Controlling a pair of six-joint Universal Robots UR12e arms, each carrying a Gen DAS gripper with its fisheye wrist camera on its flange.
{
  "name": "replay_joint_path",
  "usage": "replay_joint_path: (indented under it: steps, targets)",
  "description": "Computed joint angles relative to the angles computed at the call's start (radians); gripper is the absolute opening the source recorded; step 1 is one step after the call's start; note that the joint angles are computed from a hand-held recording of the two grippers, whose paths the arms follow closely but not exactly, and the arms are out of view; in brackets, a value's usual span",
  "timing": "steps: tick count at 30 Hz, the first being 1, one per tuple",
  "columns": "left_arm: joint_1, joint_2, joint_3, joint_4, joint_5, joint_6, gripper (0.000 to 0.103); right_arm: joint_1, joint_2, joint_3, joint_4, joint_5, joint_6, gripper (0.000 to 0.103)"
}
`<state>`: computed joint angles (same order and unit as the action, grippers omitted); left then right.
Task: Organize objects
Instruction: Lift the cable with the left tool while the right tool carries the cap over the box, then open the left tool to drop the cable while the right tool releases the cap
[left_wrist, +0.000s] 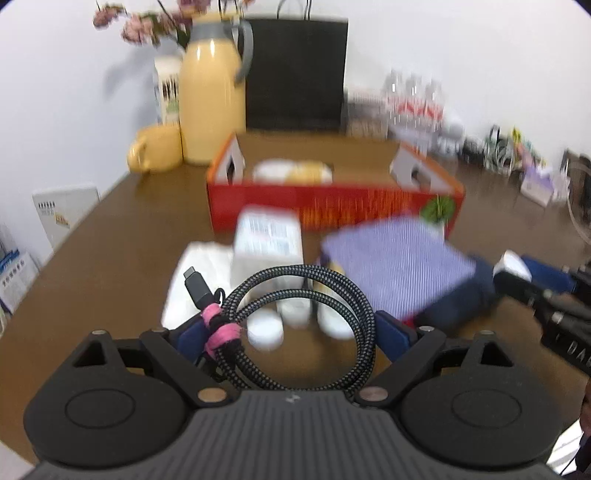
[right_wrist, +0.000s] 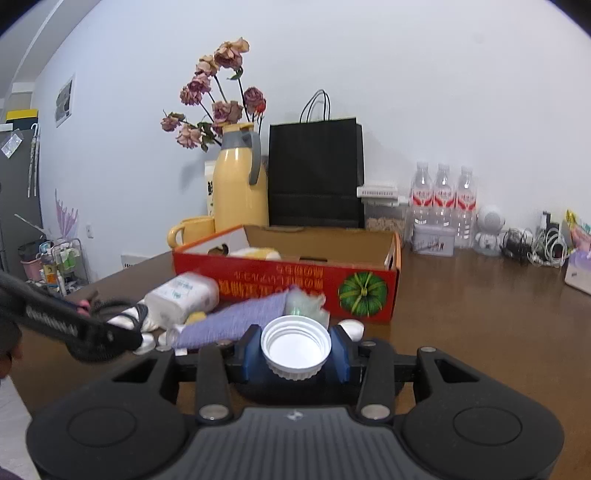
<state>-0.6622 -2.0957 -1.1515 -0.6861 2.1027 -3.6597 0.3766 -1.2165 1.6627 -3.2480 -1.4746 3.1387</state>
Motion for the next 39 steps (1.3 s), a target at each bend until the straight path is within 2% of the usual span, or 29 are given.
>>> replay_joint_path:
  steps: [7, 15, 21, 24, 26, 29, 32, 39]
  targets:
    - [0.02, -0.066, 0.117, 0.121, 0.016, 0.12, 0.093, 0.004, 0.046, -0.099, 0.0, -0.032, -0.034, 0.039]
    - [0.053, -0.226, 0.373, 0.146, -0.042, 0.182, 0.093, 0.004, 0.156, -0.304, 0.087, -0.068, -0.049, 0.039]
    - [0.076, -0.349, 0.566, 0.081, -0.08, 0.163, 0.093, 0.002, 0.254, -0.468, 0.209, -0.101, -0.049, 0.039]
    - [0.082, -0.431, 0.7, 0.012, -0.052, 0.156, 0.093, -0.003, 0.301, -0.54, 0.268, -0.114, -0.037, 0.039]
    - [0.087, -0.467, 0.757, -0.02, -0.045, 0.153, 0.093, -0.008, 0.324, -0.565, 0.284, -0.118, -0.013, 0.039]
    - [0.094, -0.502, 0.812, -0.078, -0.051, 0.161, 0.093, -0.014, 0.337, -0.57, 0.304, -0.119, -0.019, 0.039]
    - [0.099, -0.509, 0.821, -0.122, -0.058, 0.145, 0.093, -0.021, 0.342, -0.578, 0.337, -0.096, -0.001, 0.039]
    - [0.097, -0.486, 0.777, -0.116, -0.072, 0.144, 0.096, -0.018, 0.339, -0.573, 0.345, -0.102, -0.007, 0.039]
